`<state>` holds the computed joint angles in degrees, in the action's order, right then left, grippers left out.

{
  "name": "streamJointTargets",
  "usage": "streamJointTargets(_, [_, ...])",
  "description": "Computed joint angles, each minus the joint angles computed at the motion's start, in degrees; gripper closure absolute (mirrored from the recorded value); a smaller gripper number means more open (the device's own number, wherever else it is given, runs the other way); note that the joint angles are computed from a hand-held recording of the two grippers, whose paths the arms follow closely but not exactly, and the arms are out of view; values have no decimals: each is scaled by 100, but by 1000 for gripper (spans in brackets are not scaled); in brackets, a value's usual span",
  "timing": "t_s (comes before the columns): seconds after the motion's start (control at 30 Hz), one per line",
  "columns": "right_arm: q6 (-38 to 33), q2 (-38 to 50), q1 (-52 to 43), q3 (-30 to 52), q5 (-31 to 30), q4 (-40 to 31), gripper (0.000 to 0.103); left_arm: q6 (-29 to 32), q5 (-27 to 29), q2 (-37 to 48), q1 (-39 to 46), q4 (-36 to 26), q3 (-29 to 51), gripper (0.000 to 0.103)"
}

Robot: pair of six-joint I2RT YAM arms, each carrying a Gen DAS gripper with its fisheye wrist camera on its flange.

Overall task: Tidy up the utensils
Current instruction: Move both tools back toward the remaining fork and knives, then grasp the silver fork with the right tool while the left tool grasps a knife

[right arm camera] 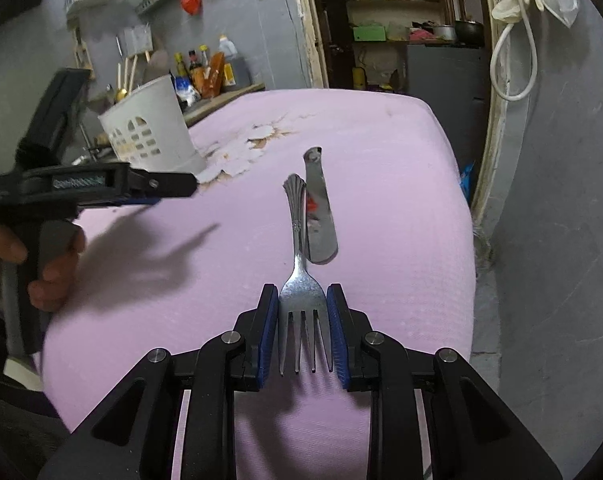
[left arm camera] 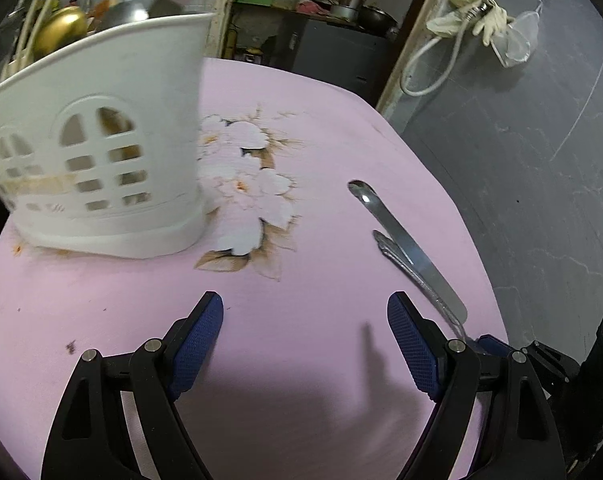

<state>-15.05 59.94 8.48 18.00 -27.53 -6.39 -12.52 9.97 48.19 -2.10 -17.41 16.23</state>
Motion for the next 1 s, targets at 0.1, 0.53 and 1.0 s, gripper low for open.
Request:
streamJointTargets(0.1, [2,6,92,-10,31,-28,81,-16,109,165,-12,77,56,23])
streamJointTargets(0.53, [267,-253,488,3,114,-147,81,125,497,-71,470,-258,98,24])
streamJointTargets(1.0, [-97,-2384,-570,-717,361,-1288,81,-328,270,2280,-686,768,1241,34])
